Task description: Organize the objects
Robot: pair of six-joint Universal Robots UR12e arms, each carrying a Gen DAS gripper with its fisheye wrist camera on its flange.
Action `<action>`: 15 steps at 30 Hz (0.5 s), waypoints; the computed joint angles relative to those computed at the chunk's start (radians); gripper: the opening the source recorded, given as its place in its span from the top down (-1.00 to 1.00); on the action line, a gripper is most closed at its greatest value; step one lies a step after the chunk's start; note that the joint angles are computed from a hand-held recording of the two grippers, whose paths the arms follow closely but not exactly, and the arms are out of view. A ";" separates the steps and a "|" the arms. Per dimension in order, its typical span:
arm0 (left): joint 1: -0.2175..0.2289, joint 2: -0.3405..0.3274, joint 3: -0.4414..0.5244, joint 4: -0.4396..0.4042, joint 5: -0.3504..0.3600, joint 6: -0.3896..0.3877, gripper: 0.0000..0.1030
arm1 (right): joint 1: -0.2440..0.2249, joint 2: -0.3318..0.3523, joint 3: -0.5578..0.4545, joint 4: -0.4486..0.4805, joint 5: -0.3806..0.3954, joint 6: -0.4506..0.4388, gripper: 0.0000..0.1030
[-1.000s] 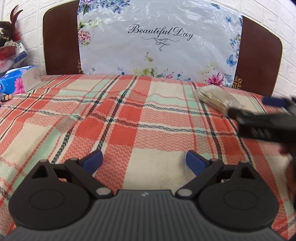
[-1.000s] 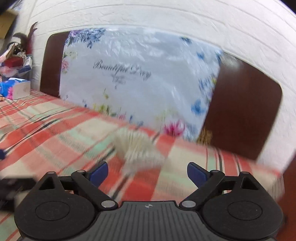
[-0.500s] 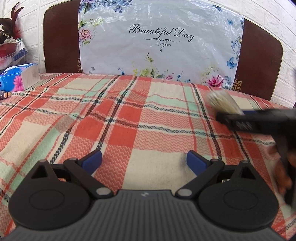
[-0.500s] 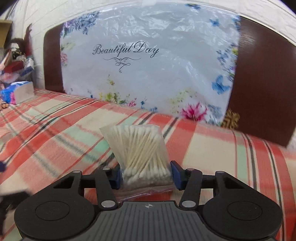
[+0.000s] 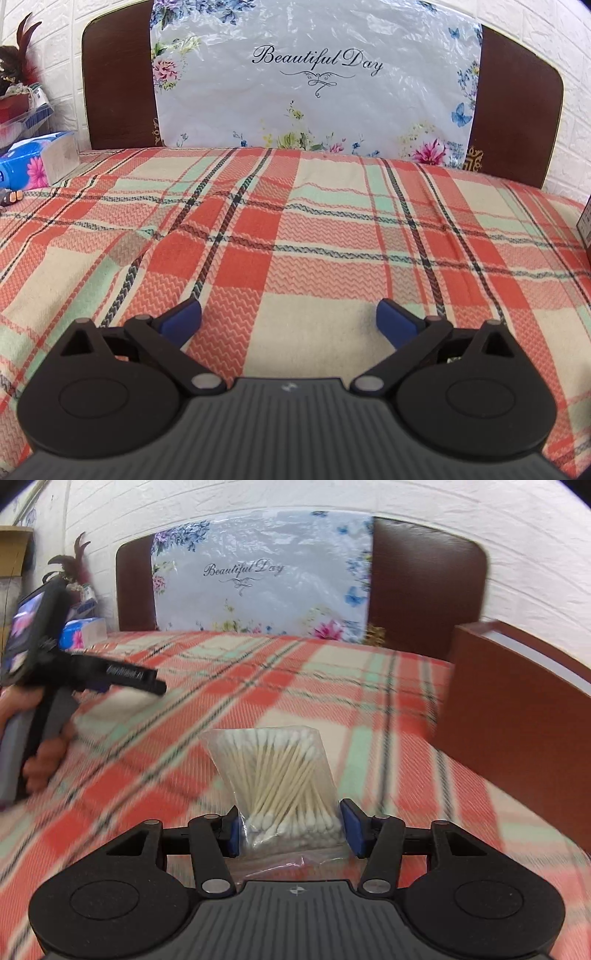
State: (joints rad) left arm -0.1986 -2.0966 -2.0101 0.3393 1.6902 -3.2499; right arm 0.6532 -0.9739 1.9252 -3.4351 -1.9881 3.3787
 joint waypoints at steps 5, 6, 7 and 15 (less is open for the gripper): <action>-0.012 0.031 -0.003 -0.084 0.002 -0.006 -1.00 | 0.006 -0.036 0.060 -0.008 -0.024 0.083 -0.63; -0.007 0.045 -0.013 -0.099 -0.046 -0.018 -1.00 | 0.005 -0.045 0.067 0.008 -0.019 0.100 -0.63; -0.003 0.058 -0.025 -0.102 -0.097 -0.017 -1.00 | 0.009 -0.052 0.074 0.028 -0.026 0.118 -0.63; -0.006 0.131 -0.081 -0.120 -0.556 0.133 -1.00 | 0.034 -0.055 0.094 0.026 -0.082 0.150 -0.65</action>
